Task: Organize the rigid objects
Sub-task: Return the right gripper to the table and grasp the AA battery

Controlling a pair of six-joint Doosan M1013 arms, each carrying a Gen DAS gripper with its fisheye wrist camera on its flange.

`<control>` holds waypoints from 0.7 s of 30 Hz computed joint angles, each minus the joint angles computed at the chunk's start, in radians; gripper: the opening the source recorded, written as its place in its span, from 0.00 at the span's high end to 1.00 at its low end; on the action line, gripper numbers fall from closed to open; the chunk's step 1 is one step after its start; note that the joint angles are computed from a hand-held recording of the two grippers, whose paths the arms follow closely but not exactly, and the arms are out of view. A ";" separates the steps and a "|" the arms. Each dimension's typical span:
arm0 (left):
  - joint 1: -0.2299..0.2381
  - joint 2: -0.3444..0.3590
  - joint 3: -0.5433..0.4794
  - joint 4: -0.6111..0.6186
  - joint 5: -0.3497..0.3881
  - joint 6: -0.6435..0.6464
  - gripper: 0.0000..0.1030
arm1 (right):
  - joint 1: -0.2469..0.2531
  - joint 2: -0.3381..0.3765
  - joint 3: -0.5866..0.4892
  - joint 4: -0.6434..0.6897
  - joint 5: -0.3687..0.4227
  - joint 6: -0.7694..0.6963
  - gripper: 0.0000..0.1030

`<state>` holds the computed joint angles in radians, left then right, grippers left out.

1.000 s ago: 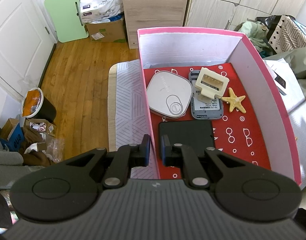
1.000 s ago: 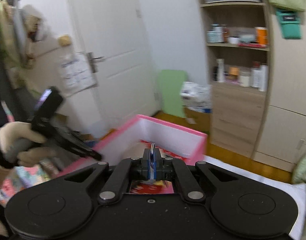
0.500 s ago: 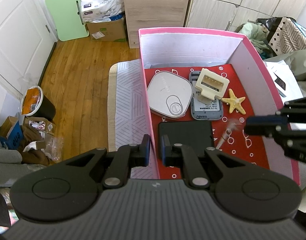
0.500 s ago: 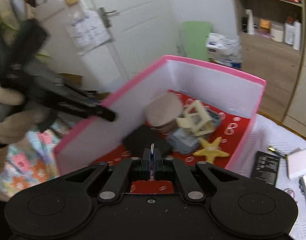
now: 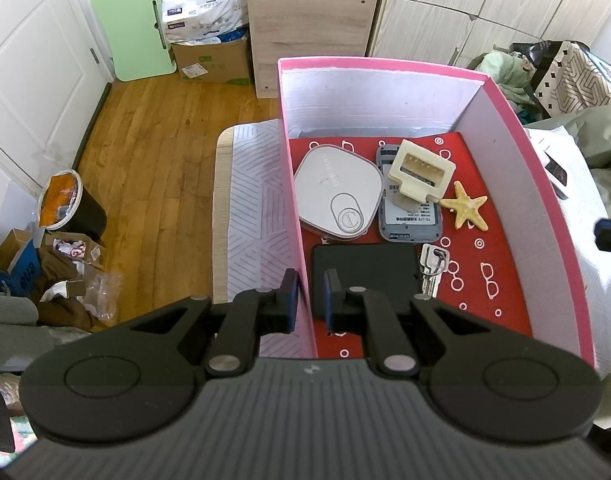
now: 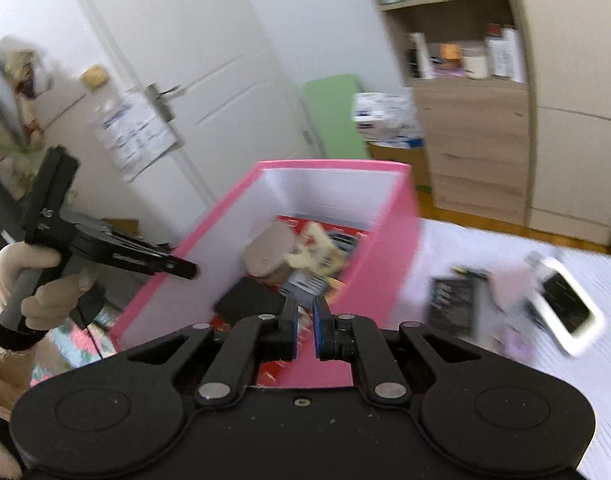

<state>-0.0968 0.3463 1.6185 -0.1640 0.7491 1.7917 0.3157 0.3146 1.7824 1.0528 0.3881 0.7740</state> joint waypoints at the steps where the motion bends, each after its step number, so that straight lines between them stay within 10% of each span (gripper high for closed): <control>1: 0.000 0.000 0.000 -0.001 -0.001 -0.001 0.90 | -0.004 -0.010 0.014 -0.052 -0.014 0.066 0.87; 15: -0.004 -0.001 0.002 0.004 -0.006 -0.020 0.86 | 0.029 -0.034 0.132 -1.029 -0.054 1.069 0.60; 21: -0.007 -0.001 0.001 0.015 -0.006 -0.034 0.86 | 0.042 -0.012 0.128 -1.157 -0.044 1.132 0.52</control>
<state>-0.1037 0.3455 1.6197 -0.1488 0.7432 1.7579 0.3580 0.3022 1.9108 -0.1037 0.3442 1.9057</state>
